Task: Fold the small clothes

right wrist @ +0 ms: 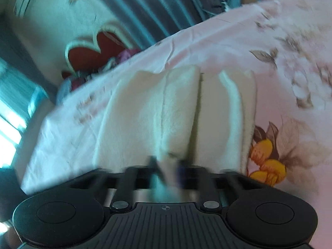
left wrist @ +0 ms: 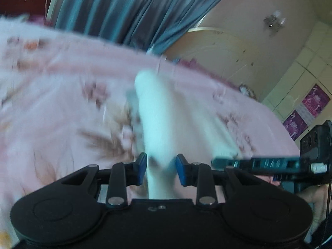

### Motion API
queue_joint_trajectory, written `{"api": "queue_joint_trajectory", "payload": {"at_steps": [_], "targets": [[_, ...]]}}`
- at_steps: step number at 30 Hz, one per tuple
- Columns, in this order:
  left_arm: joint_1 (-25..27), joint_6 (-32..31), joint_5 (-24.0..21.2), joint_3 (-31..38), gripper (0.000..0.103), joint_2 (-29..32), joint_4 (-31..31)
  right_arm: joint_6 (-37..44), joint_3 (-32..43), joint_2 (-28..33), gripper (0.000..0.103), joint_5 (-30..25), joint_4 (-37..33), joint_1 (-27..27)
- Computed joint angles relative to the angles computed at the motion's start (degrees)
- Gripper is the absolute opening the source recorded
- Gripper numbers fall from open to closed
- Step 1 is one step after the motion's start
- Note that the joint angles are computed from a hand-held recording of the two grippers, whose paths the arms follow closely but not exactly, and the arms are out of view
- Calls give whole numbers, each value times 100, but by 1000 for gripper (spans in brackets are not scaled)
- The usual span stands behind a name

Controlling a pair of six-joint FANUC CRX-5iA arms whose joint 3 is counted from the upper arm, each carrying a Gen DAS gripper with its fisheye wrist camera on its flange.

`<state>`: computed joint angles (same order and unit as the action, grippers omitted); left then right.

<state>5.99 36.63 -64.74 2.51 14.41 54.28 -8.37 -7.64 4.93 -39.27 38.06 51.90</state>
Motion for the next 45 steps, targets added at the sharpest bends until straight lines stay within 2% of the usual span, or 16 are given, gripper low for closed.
{"api": "queue_joint_trajectory", "payload": {"at_steps": [4, 8, 10, 12, 14, 18, 19, 21, 25, 28, 31, 32, 34, 36, 39, 45], "targets": [[-132, -229, -135, 323, 28, 214, 17, 16, 277, 176, 9, -734, 463, 256], [-246, -688, -571, 422, 28, 348, 425, -668, 7, -169, 8, -1404, 1076, 635], [-364, -508, -651, 632, 28, 449, 23, -717, -95, -226, 8, -1680, 930, 751], [-457, -374, -737, 754, 28, 555, -294, -781, -189, -233, 8, -1644, 500, 688], [-481, -543, -624, 651, 28, 467, -303, -1249, -463, -360, 8, -1412, 709, 672], [-443, -593, -655, 719, 28, 477, -262, -1192, -490, -425, 9, -1356, 735, 686], [-438, -553, -698, 789, 28, 517, -319, -1209, -492, -455, 14, -1369, 691, 686], [-416, -530, -720, 860, 27, 540, -365, -1391, -482, -503, 20, -1663, 877, 744], [-413, -818, -663, 739, 28, 448, 89, -1768, -578, -599, 20, -2177, 1468, 762], [-603, -991, -554, 813, 29, 454, -1, -1427, -481, -479, 12, -1799, 1502, 499], [-768, -749, -208, 905, 29, 507, -410, -780, -259, -212, 10, -1472, 1035, 250], [-805, -565, -223, 1062, 29, 610, -724, -557, -168, -86, 9, -1510, 757, 197], [-760, -477, -363, 1127, 29, 713, -662, -691, -300, -128, 9, -1357, 774, 134], [-671, -444, -598, 1228, 27, 730, -586, -510, -163, -159, 10, -1583, 715, 206], [-487, -735, -802, 920, 27, 485, -418, -571, -340, -369, 10, -1624, 1130, 483], [-144, -1034, -886, -253, 27, -318, -277, 200, -151, -299, 10, -1796, 562, 1073]]}}
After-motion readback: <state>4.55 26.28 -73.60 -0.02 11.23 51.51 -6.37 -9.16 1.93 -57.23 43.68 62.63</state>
